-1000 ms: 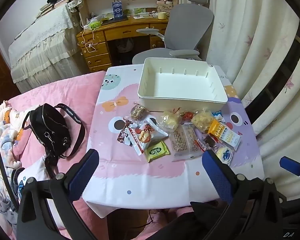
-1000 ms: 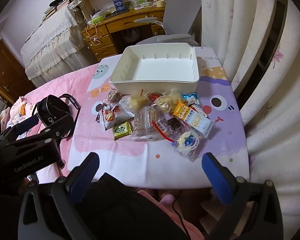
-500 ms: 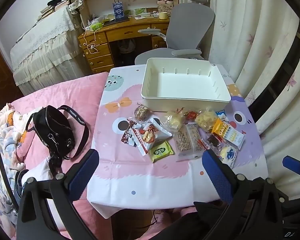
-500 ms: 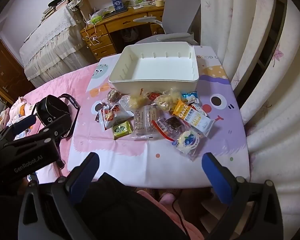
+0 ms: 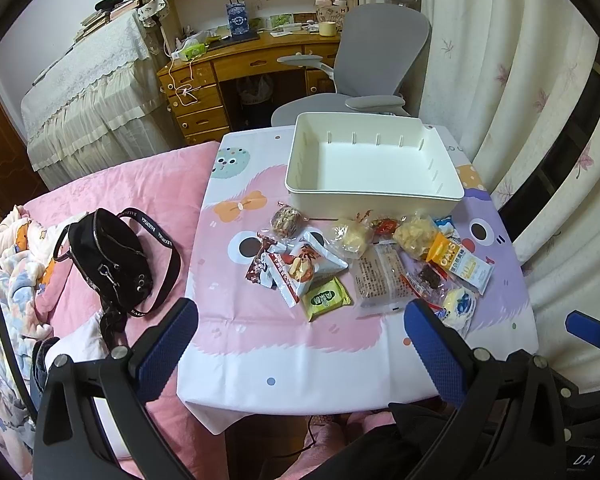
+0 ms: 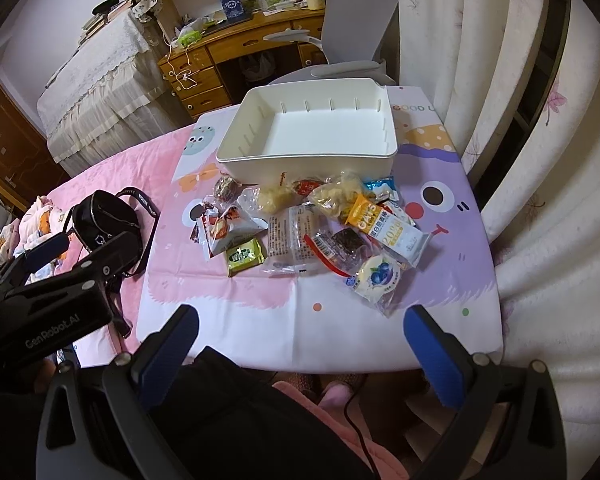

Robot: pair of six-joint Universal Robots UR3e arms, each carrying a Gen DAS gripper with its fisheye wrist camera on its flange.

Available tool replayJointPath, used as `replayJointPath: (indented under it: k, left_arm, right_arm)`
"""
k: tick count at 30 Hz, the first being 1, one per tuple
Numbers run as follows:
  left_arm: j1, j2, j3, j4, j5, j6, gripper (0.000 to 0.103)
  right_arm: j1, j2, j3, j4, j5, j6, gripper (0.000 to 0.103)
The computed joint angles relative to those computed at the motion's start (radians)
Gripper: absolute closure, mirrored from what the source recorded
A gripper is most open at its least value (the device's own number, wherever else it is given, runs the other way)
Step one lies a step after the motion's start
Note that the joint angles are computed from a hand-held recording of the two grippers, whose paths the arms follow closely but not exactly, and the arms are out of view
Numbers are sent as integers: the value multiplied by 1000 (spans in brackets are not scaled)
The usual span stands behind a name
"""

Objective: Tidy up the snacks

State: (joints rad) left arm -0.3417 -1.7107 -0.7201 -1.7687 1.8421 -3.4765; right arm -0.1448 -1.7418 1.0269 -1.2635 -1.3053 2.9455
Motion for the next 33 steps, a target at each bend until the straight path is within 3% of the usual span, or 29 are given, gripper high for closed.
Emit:
replayJointPath:
  k: [27,33]
  left_arm:
    - [9,80,-107,21,-22,25,1]
    - [29,102,-134,30,-31,48,1]
  right_arm:
    - [15,-46,23,-20,-27,45,0]
    - [77,-49,39,-56,-65,122,0]
